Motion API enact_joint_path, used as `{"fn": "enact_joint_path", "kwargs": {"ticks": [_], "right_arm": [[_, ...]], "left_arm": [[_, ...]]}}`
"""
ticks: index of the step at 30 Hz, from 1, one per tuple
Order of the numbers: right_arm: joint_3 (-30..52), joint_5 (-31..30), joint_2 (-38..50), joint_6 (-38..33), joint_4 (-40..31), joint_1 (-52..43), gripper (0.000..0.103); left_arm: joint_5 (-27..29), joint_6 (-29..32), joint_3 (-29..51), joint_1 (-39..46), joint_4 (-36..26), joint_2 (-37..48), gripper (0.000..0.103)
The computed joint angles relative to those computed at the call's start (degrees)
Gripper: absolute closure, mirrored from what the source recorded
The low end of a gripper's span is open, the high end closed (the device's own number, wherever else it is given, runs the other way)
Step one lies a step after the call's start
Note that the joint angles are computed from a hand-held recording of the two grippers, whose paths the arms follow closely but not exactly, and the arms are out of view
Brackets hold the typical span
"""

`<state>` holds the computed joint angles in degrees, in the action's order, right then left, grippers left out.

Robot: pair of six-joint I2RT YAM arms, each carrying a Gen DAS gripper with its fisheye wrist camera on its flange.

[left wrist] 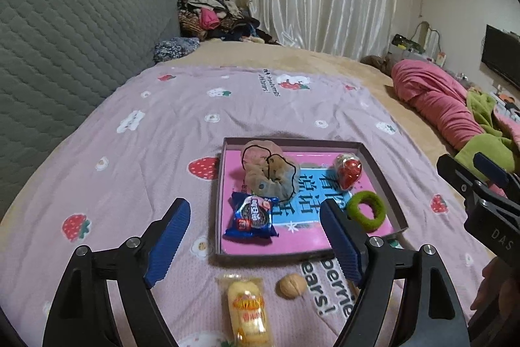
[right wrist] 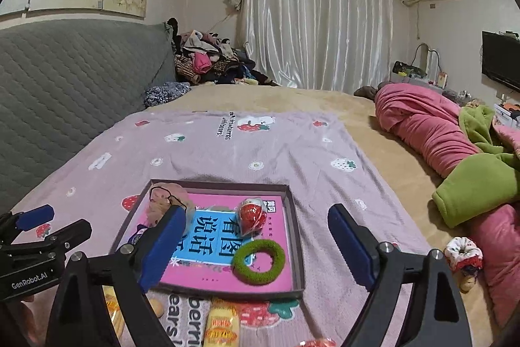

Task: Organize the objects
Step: 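Withdraw both open tools back from the pink tray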

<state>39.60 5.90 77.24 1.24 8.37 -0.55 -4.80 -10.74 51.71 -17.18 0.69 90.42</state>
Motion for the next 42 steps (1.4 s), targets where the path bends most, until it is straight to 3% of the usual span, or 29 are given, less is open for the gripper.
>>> {"fn": "enact_joint_path", "kwargs": {"ticks": [4,7,24,34,42], "right_arm": [[-0.18,1.03,-5.43,-0.73,-5.75,1.04,0.012],[-0.44,3.68,-10.38,-1.67,-9.93,2.67,0.003],[3.77,13.02,-32.68,0.9,-32.67,13.91,0.002],[5.74,18.97,-39.05,3.7,-41.05,20.99,0.002],[3.49,21.72,-42.69,5.78,-44.8,23.78,0.002]], "left_arm": [[-2.5,-0.37,-1.66,-0.59,-3.22,-4.59,0.016],[-3.99,-0.37,-3.07,-1.16,-5.99,-9.22,0.015],[-10.26,-0.08,-3.0,-4.95,-27.96,-35.41,0.015],[-14.74,-2.6,-2.42,-10.3,-35.62,-41.55,0.015],[-18.31,-5.16,-4.57,-15.05,-38.19,-43.84,0.015]]}}
